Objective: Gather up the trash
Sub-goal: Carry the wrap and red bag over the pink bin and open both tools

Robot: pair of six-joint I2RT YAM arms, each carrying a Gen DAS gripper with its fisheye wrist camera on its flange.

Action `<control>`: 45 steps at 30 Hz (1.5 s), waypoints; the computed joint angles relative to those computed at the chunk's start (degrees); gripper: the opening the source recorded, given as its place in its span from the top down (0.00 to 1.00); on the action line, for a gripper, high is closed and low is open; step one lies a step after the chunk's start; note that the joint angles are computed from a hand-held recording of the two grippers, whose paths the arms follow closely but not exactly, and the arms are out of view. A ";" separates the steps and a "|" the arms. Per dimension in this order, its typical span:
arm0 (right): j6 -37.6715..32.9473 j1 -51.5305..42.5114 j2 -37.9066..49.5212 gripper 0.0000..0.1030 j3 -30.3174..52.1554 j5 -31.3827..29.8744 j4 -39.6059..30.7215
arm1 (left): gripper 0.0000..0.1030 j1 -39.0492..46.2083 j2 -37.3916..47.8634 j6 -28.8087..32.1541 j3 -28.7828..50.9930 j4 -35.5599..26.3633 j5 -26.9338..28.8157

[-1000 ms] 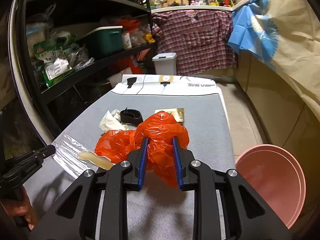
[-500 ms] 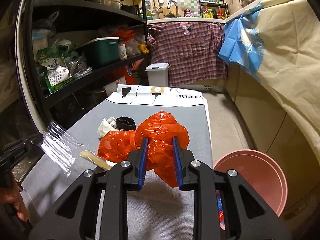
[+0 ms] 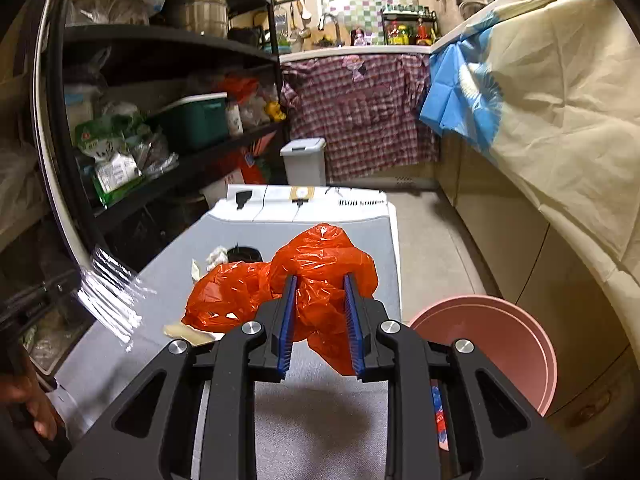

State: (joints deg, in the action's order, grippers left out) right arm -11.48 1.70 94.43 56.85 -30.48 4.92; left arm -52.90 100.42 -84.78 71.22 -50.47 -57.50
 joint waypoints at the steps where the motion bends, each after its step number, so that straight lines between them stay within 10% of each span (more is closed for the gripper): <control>1: 0.03 -0.28 -0.56 0.77 -0.28 -0.16 0.18 | 0.99 -0.20 0.01 -0.08 0.12 -0.11 -0.10; 45: -2.97 -19.52 4.94 0.77 9.92 -5.09 -7.86 | 0.99 -1.15 13.76 23.33 24.71 7.45 4.05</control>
